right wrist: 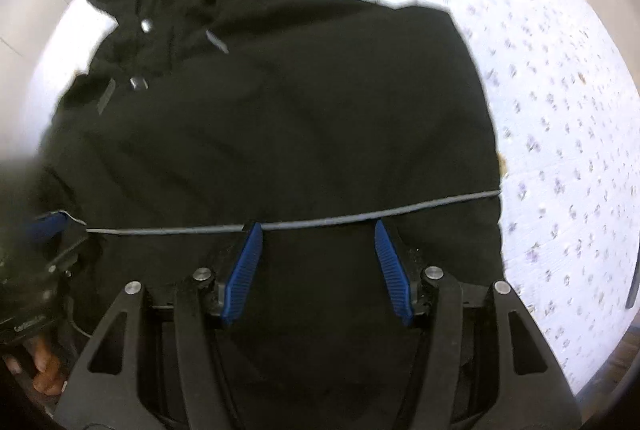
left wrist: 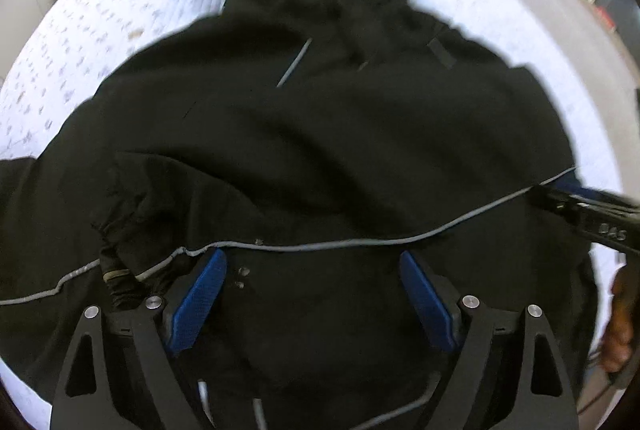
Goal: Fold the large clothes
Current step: 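Fold the held sleeve across the jacket body with the right gripper, then release, then grasp the other sleeve cuff with the left gripper and lift it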
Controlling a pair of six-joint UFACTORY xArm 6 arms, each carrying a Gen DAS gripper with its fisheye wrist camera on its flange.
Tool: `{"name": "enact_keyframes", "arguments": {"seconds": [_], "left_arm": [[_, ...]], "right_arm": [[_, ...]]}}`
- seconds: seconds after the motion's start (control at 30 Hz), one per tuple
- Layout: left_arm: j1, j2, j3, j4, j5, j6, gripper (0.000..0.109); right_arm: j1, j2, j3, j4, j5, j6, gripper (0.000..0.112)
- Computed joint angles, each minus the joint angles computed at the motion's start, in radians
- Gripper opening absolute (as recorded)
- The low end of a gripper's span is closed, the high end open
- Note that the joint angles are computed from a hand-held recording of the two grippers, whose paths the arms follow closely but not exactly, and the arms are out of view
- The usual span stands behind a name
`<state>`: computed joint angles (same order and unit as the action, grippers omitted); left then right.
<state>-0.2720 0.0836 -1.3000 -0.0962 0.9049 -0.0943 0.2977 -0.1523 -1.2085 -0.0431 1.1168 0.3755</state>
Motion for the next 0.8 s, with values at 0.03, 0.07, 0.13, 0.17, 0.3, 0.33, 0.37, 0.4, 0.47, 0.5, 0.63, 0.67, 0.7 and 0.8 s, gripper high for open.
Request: {"name": "enact_keyframes", "arguments": {"seconds": [0.03,0.07,0.13,0.17,0.3,0.33,0.37,0.4,0.47,0.5,0.63,0.67,0.7,0.8], "left_arm": [[-0.006,-0.002,0.009,0.026,-0.009,-0.012,0.089],[-0.014,0.0,0.011,0.049,-0.015,-0.027,0.09],[-0.023,0.012,0.0,0.076,-0.014,-0.051,0.09],[-0.028,0.012,-0.001,0.079,-0.012,-0.062,0.09],[-0.017,-0.01,-0.013,0.027,0.013,-0.054,0.09],[-0.003,-0.043,0.004,-0.006,0.011,-0.041,0.09],[0.012,-0.078,0.024,-0.031,0.006,-0.034,0.09],[0.032,-0.117,0.046,-0.054,0.001,-0.027,0.09],[0.075,-0.19,0.085,-0.056,-0.002,-0.042,0.09],[0.096,-0.209,0.093,-0.042,0.004,-0.054,0.09],[0.202,-0.304,0.147,0.048,0.014,-0.143,0.09],[0.231,-0.325,0.162,0.069,0.015,-0.167,0.09],[0.273,-0.346,0.179,0.095,0.012,-0.195,0.09],[0.424,-0.366,0.205,0.12,-0.005,-0.266,0.09]], "right_arm": [[0.009,0.009,-0.001,-0.016,0.007,0.0,0.057],[0.018,0.017,0.001,-0.034,0.008,0.003,0.057],[0.025,0.038,-0.009,-0.047,0.004,0.008,0.058],[0.024,0.047,-0.015,-0.047,0.006,0.006,0.059],[0.036,0.079,-0.078,-0.058,0.058,0.011,0.058],[0.042,0.076,-0.091,-0.053,0.062,0.008,0.058],[0.049,0.054,-0.089,-0.027,0.046,-0.004,0.058],[0.058,0.057,-0.099,-0.012,0.029,-0.005,0.058],[0.092,0.032,-0.102,0.02,0.0,-0.012,0.058],[0.114,0.029,-0.106,0.027,-0.012,-0.014,0.058],[0.193,0.114,-0.147,0.006,0.012,-0.009,0.057],[0.193,0.133,-0.146,0.012,0.043,-0.017,0.058],[0.192,0.162,-0.155,0.028,0.084,-0.022,0.058],[0.192,0.19,-0.183,0.023,0.088,-0.017,0.059]]}}
